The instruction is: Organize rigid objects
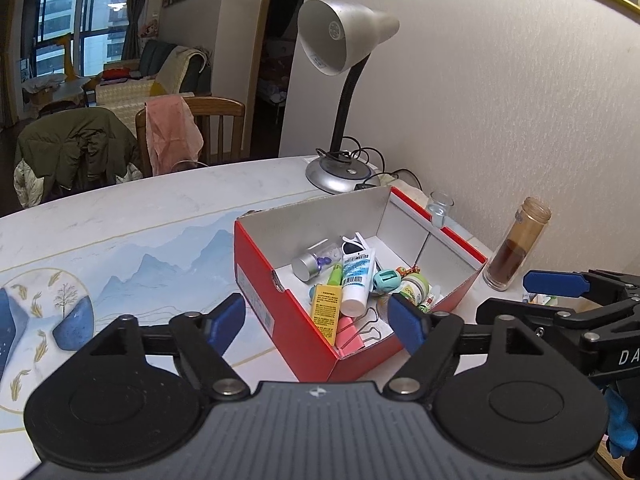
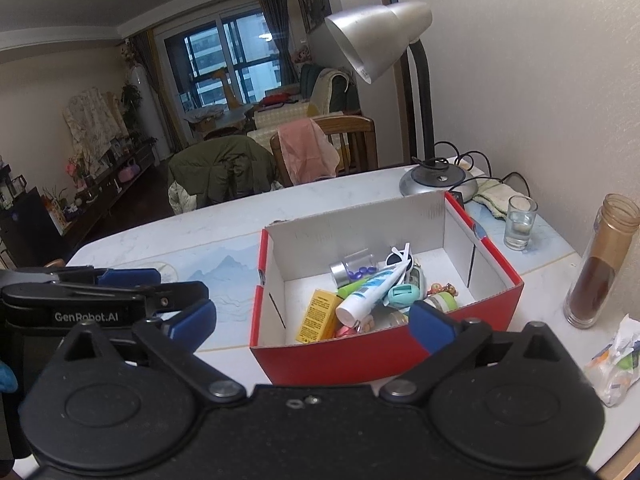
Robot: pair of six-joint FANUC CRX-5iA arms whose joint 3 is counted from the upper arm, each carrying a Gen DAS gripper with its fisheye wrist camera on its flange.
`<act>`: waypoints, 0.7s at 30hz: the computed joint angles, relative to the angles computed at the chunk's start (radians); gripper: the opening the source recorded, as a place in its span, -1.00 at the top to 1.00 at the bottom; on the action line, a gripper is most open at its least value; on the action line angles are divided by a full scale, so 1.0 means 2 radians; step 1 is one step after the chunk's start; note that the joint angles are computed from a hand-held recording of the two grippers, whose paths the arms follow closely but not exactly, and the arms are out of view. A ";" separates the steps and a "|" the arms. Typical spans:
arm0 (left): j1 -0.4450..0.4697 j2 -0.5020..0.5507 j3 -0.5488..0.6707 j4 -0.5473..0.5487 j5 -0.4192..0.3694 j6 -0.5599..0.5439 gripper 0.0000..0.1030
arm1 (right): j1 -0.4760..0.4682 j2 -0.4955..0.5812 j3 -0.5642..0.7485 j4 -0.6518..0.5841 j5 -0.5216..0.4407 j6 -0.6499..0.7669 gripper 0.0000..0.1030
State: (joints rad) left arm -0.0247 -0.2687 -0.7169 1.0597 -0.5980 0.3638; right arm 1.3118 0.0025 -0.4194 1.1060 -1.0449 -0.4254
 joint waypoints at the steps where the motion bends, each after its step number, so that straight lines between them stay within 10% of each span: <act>1: 0.001 -0.001 -0.001 -0.002 -0.001 0.002 -0.56 | 0.001 0.002 0.002 -0.002 -0.004 0.000 -0.99; 10: 0.011 -0.015 -0.011 -0.007 -0.002 0.013 -1.00 | 0.011 0.007 0.002 0.008 -0.024 -0.025 -0.99; 21: 0.008 -0.035 -0.022 0.001 0.002 0.005 -1.00 | 0.036 0.013 0.006 -0.008 -0.068 -0.069 -0.99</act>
